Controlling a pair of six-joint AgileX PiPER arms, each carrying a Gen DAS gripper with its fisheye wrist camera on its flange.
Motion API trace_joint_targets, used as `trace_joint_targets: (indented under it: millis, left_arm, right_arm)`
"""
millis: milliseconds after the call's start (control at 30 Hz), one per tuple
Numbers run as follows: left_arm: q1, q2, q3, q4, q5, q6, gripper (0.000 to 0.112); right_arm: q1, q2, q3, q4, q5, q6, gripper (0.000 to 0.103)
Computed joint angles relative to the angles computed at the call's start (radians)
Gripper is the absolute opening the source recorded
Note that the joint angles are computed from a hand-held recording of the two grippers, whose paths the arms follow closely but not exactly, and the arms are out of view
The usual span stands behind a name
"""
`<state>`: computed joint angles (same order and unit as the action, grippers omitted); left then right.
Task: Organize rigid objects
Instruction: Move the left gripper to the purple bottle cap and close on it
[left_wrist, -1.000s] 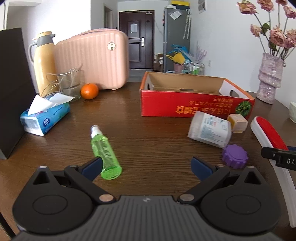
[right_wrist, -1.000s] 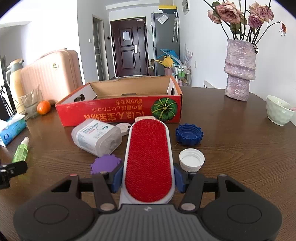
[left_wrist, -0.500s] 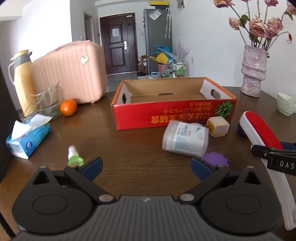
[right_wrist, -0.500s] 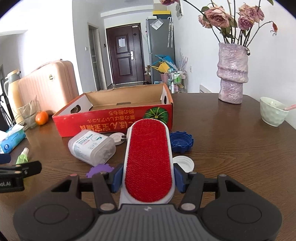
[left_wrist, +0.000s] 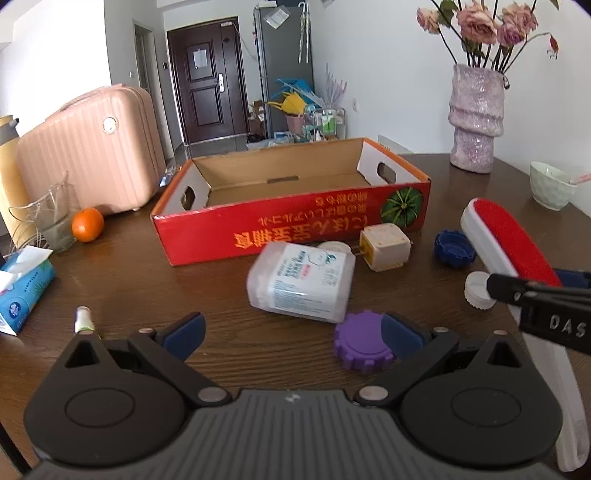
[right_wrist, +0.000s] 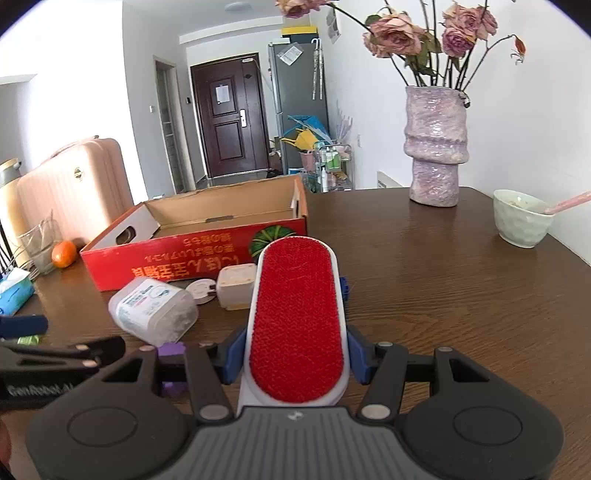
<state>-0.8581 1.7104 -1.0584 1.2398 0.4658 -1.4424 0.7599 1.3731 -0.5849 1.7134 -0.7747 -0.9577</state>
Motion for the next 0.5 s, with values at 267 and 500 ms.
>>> trace_joint_targets:
  millis: [267,500]
  left_arm:
    - [-0.028,0.092,-0.085,-0.098,0.039,0.065,0.103]
    - [-0.054,0.169,-0.145,-0.101,0.077,0.042,0.103]
  right_arm:
    - [-0.022,-0.022,0.018,0.0,0.003,-0.006,0.055]
    - [-0.032,-0.028,0.027,-0.001,0.006,-0.008,0.055]
